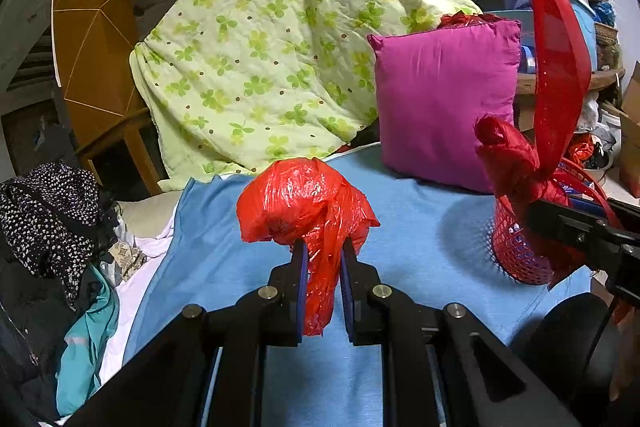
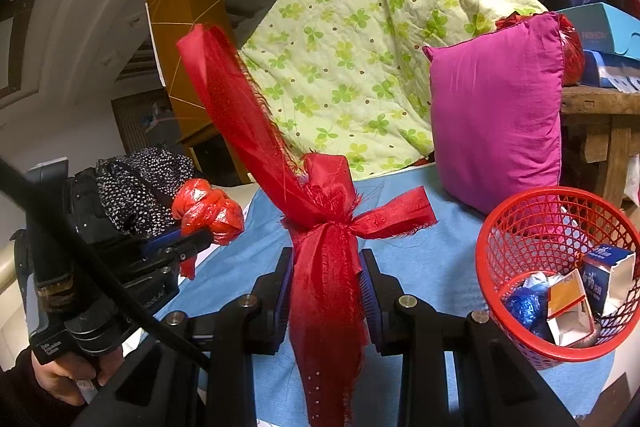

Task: Collect trash
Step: 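Lift the red ribbon and red bag and carry them toward the red basket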

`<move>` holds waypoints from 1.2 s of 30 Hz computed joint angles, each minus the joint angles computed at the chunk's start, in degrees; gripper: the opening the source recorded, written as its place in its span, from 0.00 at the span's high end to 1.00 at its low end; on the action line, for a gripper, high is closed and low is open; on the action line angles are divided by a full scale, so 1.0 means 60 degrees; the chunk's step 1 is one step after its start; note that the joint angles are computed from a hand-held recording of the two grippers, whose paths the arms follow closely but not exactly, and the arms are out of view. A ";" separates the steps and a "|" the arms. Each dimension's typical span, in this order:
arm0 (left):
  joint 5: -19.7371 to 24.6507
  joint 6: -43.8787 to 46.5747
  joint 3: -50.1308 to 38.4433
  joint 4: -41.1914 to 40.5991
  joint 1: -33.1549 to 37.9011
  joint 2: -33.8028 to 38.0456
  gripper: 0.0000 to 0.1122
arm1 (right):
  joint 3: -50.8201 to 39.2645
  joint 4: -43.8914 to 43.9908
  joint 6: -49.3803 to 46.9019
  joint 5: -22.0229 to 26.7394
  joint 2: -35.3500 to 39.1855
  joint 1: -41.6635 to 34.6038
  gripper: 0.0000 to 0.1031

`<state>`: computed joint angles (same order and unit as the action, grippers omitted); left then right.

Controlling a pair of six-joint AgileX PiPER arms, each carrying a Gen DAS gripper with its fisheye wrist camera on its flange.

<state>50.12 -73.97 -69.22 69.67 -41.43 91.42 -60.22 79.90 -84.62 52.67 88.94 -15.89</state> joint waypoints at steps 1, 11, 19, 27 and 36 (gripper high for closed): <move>0.0024 0.0004 -0.0020 0.0013 -0.0022 0.0023 0.86 | 0.0025 0.0024 -0.0020 -0.0001 -0.0021 -0.0030 0.68; -0.0002 0.0191 -0.0145 -0.0060 -0.0038 0.0128 0.86 | 0.0140 -0.0008 0.0150 -0.0017 -0.0178 -0.0080 0.68; -0.0088 0.0330 -0.0188 -0.0153 -0.0003 0.0135 0.86 | 0.0195 0.0004 0.0226 0.0004 -0.0272 -0.0113 0.68; -0.0180 0.0469 -0.0223 -0.0177 0.0027 0.0189 0.86 | 0.0368 0.0053 0.0282 -0.0028 -0.0416 -0.0186 0.68; -0.0421 0.0683 -0.0270 -0.0348 0.0156 0.0299 0.86 | 0.0482 -0.0051 0.0433 -0.0131 -0.0566 -0.0186 0.68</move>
<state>47.59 -69.88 -70.84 67.58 -40.49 93.21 -57.33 79.60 -82.03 51.89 85.54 -17.01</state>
